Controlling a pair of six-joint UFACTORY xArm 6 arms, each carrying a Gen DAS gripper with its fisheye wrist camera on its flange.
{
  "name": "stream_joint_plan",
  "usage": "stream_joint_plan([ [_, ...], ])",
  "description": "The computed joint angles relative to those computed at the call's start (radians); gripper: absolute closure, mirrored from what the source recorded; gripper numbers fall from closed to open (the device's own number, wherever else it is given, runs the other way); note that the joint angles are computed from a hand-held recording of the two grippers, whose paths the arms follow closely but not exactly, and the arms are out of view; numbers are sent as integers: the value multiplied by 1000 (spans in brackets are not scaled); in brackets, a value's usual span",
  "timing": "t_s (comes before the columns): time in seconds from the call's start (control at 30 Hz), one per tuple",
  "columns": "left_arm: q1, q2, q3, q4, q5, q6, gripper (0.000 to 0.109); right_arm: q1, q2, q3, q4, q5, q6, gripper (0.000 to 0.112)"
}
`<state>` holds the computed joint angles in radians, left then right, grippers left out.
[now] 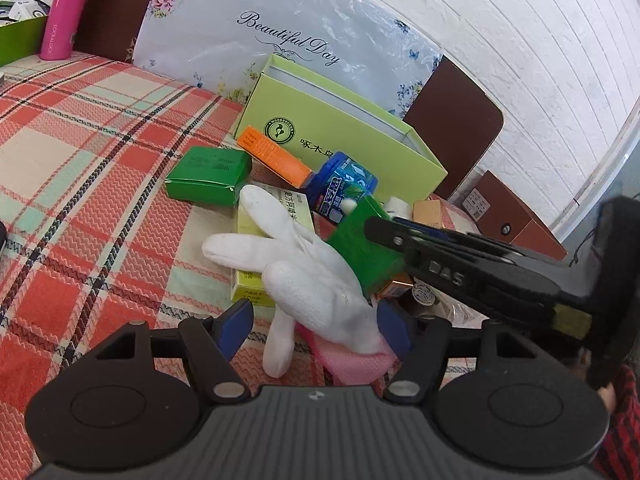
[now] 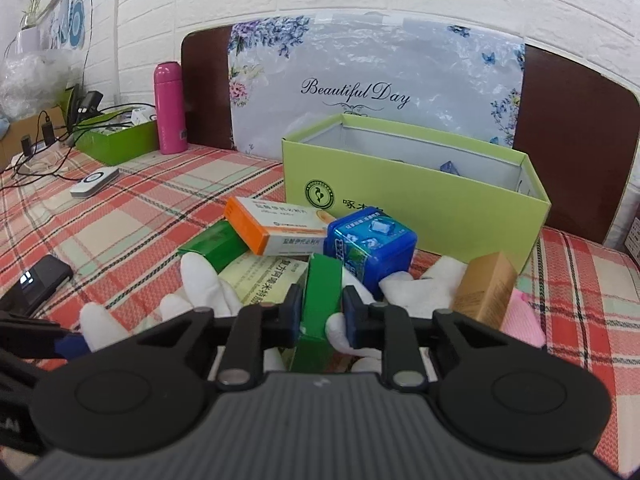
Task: Organize objects
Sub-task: 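Grasp a white glove with the left tool while the right tool grasps the small green box, then carry the white glove and green box with both tools over the lime-green box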
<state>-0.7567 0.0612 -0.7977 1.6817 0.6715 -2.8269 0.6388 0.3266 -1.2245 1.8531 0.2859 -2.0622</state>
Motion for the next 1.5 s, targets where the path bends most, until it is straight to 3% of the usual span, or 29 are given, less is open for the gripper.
stream_joint_plan([
  [0.03,-2,0,-2,0,1,3,41,-11,-16,21,-6,11,8,91],
  [0.07,1,1,-4,12,-6,0,54,-20,-30,41,-18,17,25,91],
  [0.13,15,4,-10,51,-44,-18,67,-39,-49,79,-67,27,87,91],
  [0.2,20,16,-23,52,-62,-7,68,-60,-74,116,-14,47,51,91],
  [0.33,15,38,-47,29,-61,13,67,-79,-118,164,-71,70,113,89],
  [0.7,28,49,-57,37,-86,12,65,-37,-110,172,-95,59,121,93],
  [0.77,41,49,-58,73,-109,-16,86,-40,-111,172,-89,62,120,93],
  [0.8,44,50,-59,82,-113,-23,88,-41,-111,171,-93,63,122,93],
  [0.93,45,68,-80,70,-110,1,88,-34,-98,153,-71,49,87,93],
  [1.1,60,80,-83,107,-128,-70,87,-25,-47,110,-78,34,110,93],
  [1.17,64,73,-77,107,-137,-59,96,-27,-53,116,-63,36,91,94],
  [1.5,41,-48,-45,124,-38,32,102,-101,-167,135,51,152,33,95],
])
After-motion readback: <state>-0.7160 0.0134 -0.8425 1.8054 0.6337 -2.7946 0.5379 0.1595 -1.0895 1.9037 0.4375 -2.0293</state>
